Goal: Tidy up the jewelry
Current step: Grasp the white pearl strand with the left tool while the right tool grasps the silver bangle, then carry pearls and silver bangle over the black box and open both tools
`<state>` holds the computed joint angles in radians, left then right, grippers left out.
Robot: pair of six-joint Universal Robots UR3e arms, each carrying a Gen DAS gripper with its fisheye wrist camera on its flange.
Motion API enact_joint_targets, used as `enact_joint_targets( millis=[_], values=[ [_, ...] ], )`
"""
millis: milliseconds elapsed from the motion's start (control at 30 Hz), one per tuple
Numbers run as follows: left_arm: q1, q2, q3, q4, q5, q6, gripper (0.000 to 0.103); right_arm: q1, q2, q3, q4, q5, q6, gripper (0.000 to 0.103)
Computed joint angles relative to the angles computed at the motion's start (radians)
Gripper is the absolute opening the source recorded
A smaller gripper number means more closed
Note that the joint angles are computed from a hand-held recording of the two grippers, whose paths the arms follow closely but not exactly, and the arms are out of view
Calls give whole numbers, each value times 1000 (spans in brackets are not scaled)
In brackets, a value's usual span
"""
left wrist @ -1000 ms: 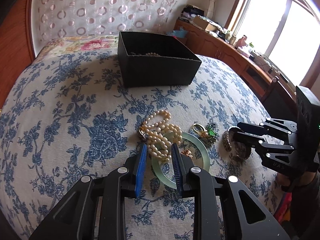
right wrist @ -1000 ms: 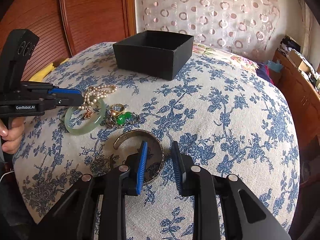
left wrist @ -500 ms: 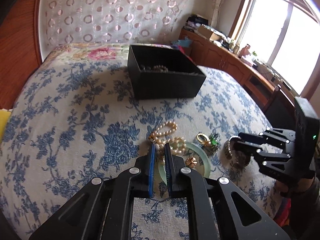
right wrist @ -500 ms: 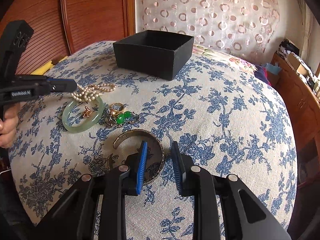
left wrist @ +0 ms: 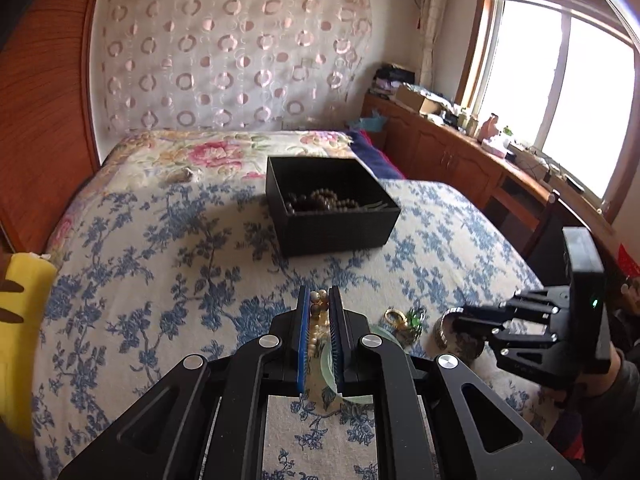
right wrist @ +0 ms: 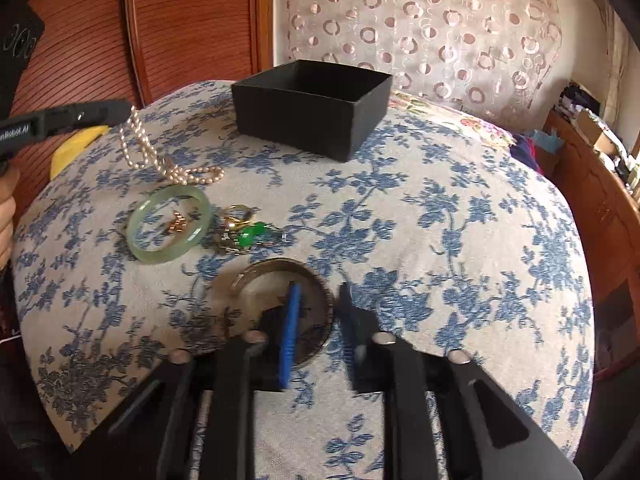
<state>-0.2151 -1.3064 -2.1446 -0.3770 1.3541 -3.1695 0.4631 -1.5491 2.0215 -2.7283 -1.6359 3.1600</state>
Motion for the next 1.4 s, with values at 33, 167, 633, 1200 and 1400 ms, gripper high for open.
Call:
enact_joint_targets(
  millis=[33, 167, 633, 1200, 1400],
  values=[
    [4, 6, 9, -6, -6, 3, 8, 3, 2, -3, 1, 0, -4, 6],
    [14, 10, 56, -30, -25, 21, 8, 8, 11, -20, -3, 1, -3, 6],
    [45, -33, 232, -134, -113, 79, 8, 63, 58, -156, 42, -32, -7, 6],
    [79, -76, 361, -241, -154, 129, 8, 34, 57, -189, 27, 7, 10, 6],
    [70, -128, 437, -265, -124, 136, 8, 17, 63, -233, 37, 24, 7, 6]
  ],
)
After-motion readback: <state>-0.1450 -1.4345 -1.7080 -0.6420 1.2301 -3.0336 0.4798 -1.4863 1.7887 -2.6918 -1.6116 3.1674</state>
